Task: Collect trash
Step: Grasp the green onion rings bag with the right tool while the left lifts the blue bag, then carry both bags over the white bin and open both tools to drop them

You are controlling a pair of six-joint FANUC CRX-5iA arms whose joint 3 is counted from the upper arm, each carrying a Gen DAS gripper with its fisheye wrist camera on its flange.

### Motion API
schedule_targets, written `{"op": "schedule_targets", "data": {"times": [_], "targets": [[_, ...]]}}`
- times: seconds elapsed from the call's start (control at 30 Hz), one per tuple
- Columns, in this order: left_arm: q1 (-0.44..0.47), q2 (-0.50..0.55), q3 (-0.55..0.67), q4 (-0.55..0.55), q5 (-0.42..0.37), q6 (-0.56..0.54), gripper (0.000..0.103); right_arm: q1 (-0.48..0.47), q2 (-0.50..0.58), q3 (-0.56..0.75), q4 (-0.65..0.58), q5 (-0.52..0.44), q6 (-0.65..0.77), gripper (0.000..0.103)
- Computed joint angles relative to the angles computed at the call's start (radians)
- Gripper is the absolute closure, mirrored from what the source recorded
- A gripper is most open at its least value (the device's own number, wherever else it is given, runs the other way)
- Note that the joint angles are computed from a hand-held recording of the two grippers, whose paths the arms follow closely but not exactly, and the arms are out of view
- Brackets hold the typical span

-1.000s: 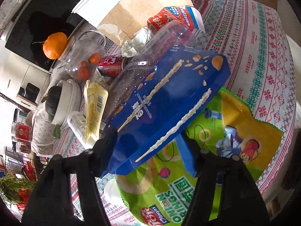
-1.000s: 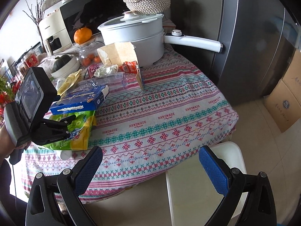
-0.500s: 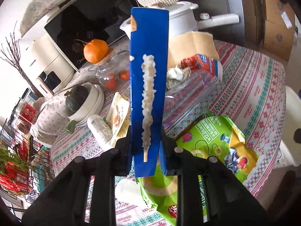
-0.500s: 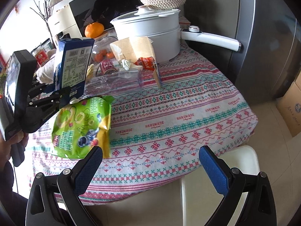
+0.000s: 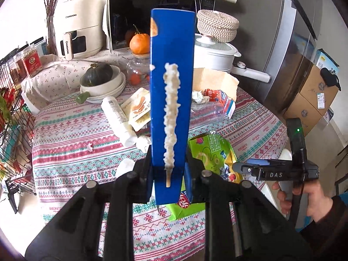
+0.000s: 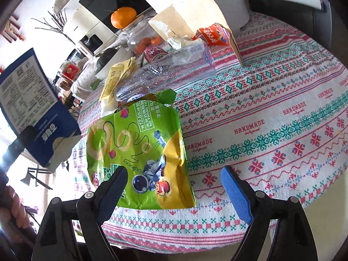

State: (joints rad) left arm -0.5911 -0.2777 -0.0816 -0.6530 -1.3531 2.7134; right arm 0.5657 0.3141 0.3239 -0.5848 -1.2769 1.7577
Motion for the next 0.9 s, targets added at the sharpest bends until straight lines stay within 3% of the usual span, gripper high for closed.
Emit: {"op": "schedule_targets", "data": {"times": [0.2,0.23,0.33,0.43,0.67,0.9], "targets": [[0.016,-0.029,-0.046,0.027,-0.008,-0.004,0.078,-0.035,0.072,0.052,-0.120,-0.044,0.024,0.034],[0.019,-0.032,-0.049,0.028,-0.007,-0.005,0.078,-0.038,0.082,0.062,-0.141,-0.064,0.036,0.043],[0.021,-0.044,-0.057,0.025,-0.006,0.002,0.078,-0.043,0.096,0.074,-0.171,-0.108,0.057,0.083],[0.022,-0.055,-0.061,0.029,0.014,0.002,0.078,-0.061,0.069,0.063,-0.198,-0.108,0.076,0.090],[-0.014,-0.036,-0.033,0.016,0.053,-0.007,0.078,-0.126,-0.072,0.013,-0.188,-0.084,0.119,0.092],[0.009,0.034,-0.003,0.128,0.219,-0.103,0.078,-0.218,-0.240,-0.089,-0.017,0.020,0.042,0.092]]}}
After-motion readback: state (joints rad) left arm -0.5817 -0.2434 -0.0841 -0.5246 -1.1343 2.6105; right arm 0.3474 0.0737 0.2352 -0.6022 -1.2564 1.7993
